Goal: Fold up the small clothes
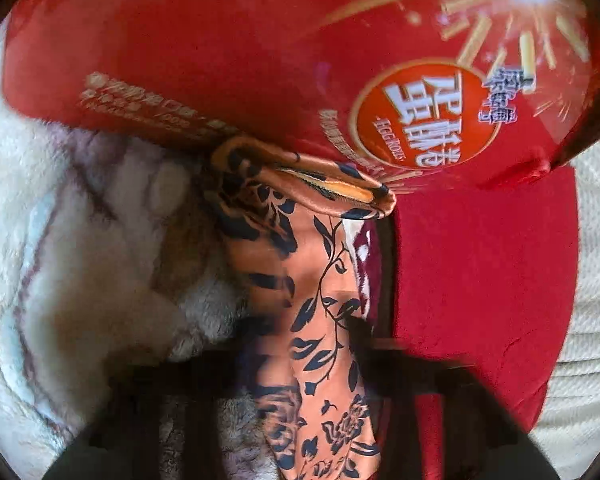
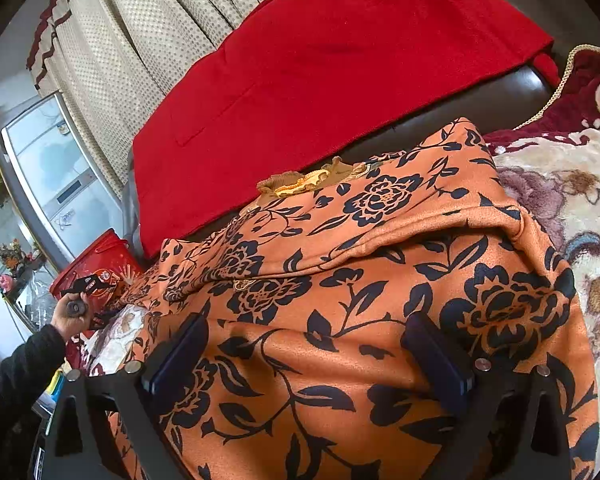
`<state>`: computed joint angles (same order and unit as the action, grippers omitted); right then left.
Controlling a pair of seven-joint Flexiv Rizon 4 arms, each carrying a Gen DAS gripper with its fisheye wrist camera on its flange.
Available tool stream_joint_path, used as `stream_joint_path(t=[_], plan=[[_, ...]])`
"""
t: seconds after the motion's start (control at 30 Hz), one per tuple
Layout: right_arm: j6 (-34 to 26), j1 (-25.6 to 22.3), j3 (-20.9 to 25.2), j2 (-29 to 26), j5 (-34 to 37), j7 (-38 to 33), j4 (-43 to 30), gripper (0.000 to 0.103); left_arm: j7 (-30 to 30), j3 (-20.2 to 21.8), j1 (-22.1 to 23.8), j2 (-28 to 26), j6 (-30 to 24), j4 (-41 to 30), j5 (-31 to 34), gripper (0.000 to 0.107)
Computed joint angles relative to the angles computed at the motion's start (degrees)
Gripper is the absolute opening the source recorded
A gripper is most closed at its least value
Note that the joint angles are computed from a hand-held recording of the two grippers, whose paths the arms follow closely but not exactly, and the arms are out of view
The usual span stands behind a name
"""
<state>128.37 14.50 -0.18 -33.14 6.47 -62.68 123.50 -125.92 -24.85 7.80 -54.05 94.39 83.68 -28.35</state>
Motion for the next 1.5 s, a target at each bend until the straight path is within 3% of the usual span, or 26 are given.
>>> stream_joint_path(t=[0.13, 0.27, 0.37, 0.47, 0.67, 0.77, 0.83, 0.9, 0.97, 1.03, 1.1, 1.2, 1.3, 1.37, 1.43, 1.5], plan=[[0.82, -0.70, 0.56, -0.24, -0.56, 0.32, 0.06, 0.100, 2.69, 14.50, -9.27, 2.74, -5.28, -4.12, 4.19, 0.005], [1.53, -1.18, 0.90, -0.42, -1.09, 0.69, 0.16, 0.100, 9.14, 21.49, -16.50, 5.75, -5.14, -7.27, 11.04, 0.005], [1.87, -1.21, 0.95, -0.48, -1.15, 0.83, 0.24, 0.100, 15.33, 20.24, -19.41, 7.81, -2.82, -8.67, 14.70, 0.005], [2.21, -1.43, 1.10, -0.61, -1.42, 1.05, 0.26, 0.100, 23.02, 16.44, -22.35, 8.78, -1.81, -10.82, 17.92, 0.005], [3.51, -2.07, 1.64, -0.77, -2.06, 1.70, 0.61, 0.100, 35.83, 9.19, -29.67, 4.84, -5.33, -18.70, 19.57, 0.005], [4.43, -2.74, 2.12, -1.00, -2.85, 2.33, 0.77, 0.100, 38.03, 14.52, -36.98, 0.88, -12.31, -25.55, 19.63, 0.005], [5.04, -3.14, 2.40, -1.14, -3.36, 2.79, 0.90, 0.100, 39.59, 17.41, -40.58, -1.75, -21.08, -29.44, 20.24, 0.014], [6.46, -4.37, 3.25, -1.50, -4.74, 3.78, 1.16, 0.100, 39.96, 19.56, -42.27, -3.79, -30.12, -32.17, 20.90, 0.049], [7.59, -5.10, 3.65, -1.77, -5.75, 4.64, 1.37, 0.100, 39.16, 20.37, -42.26, -4.54, -33.52, -32.20, 21.41, 0.053], [8.72, -5.10, 2.97, -2.02, -7.23, 6.16, 1.77, 0.100, 39.03, 19.56, -41.00, -2.28, -32.43, -27.47, 21.50, 0.060], [10.95, -0.39, -4.40, -2.37, -11.16, 12.23, 3.40, 0.100, 40.88, 18.35, -39.34, 0.72, -28.16, -20.96, 17.99, 0.069], [13.74, 8.80, -18.39, -3.15, -17.27, 22.74, 6.33, 0.100, 41.66, 12.15, -33.56, 5.91, -18.90, -9.19, 17.66, 0.078], [8.28, 19.48, -31.88, -0.55, -21.12, 29.88, 9.88, 0.100, 42.62, 8.96, -29.24, 10.33, -9.80, 0.99, 14.74, 0.082], [-2.65, 27.48, -37.62, 4.05, -17.46, 23.61, 10.07, 0.100, 41.07, 7.51, -26.47, 11.45, -3.53, 5.66, 12.79, 0.083], [-16.14, 35.48, -40.92, 8.03, -7.09, 7.70, 5.79, 0.100, 37.43, 7.32, -24.76, 11.01, 0.46, 7.89, 10.59, 0.084], [-30.78, 43.48, -47.88, 8.66, -3.77, -4.08, -1.48, 0.100, 33.82, 4.81, -21.57, 10.10, 1.32, 9.10, 8.33, 0.084]])
